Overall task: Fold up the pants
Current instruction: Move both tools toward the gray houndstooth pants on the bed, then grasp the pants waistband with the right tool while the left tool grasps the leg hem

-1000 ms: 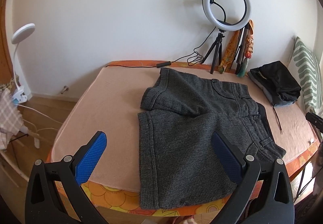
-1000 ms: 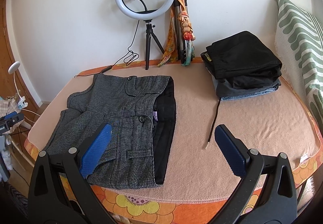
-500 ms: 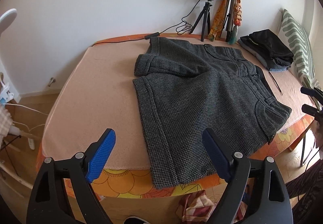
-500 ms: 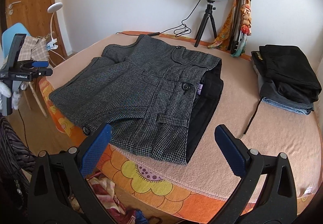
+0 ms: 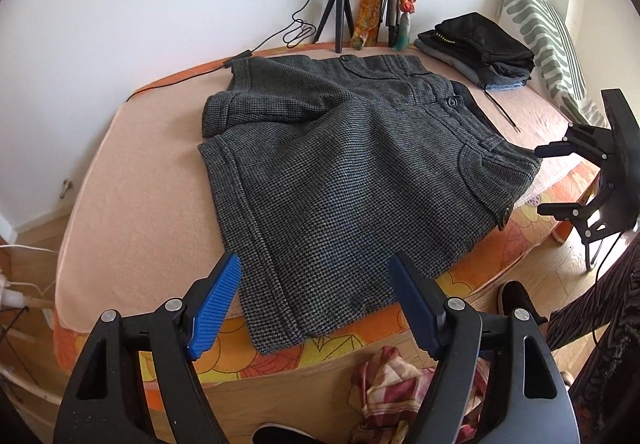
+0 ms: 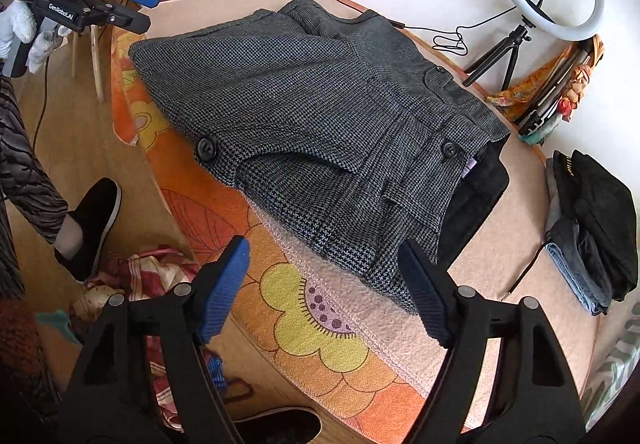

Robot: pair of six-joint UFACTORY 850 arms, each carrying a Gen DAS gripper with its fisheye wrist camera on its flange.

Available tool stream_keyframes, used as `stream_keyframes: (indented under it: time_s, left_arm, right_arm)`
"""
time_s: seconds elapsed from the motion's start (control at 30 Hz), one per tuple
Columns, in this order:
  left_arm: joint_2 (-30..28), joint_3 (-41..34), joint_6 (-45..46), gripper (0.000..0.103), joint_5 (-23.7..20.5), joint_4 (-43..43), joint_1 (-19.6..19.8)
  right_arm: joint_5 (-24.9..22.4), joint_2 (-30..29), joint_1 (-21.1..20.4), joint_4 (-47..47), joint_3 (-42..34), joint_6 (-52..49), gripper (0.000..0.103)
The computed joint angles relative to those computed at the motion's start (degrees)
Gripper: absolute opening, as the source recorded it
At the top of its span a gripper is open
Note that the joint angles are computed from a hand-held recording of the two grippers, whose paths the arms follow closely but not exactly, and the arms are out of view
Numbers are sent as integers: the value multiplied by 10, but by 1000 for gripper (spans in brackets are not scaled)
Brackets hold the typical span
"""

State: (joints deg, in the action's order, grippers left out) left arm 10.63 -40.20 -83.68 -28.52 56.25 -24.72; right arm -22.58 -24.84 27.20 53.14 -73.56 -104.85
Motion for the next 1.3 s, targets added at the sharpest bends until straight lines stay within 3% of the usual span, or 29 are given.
stream_keyframes:
  time_s: [0.17,0.27,0.37,0.47,0.53,0.73,1.0,1.2,1.27,1.3]
  left_arm:
    - [-7,-3,15,76,8,5,-5]
    - [-9,-3,26,76,22,2,-5]
    - [-11,-1,42,76,34,-8,-2]
    - [-12,2,49,76,44,-13,-1]
    - [-12,3,57,76,47,-14,-2]
    - [-30,-4,73,76,44,8,-20]
    - [-87,-35,107,76,-26,11,-33]
    - [-89,-32,83,59,-38,16,-10]
    - [-82,-26,89,43,-18,24,1]
    - [-77,-23,93,26,-6,28,7]
  right_arm:
    - [49,-6,13,-9,6,-18,71]
    - [66,-9,18,0,6,-31,61]
    - [71,-14,20,-27,-2,2,45]
    - [57,-17,20,-49,-12,34,21]
    - [55,-14,21,-34,-12,33,15]
    - [21,-8,13,44,-40,25,12]
    - [4,-13,12,70,-73,59,12]
    - [-12,-13,8,77,-76,62,12]
    - [-15,-14,6,76,-77,64,12]
    - [-14,-13,6,78,-75,61,12]
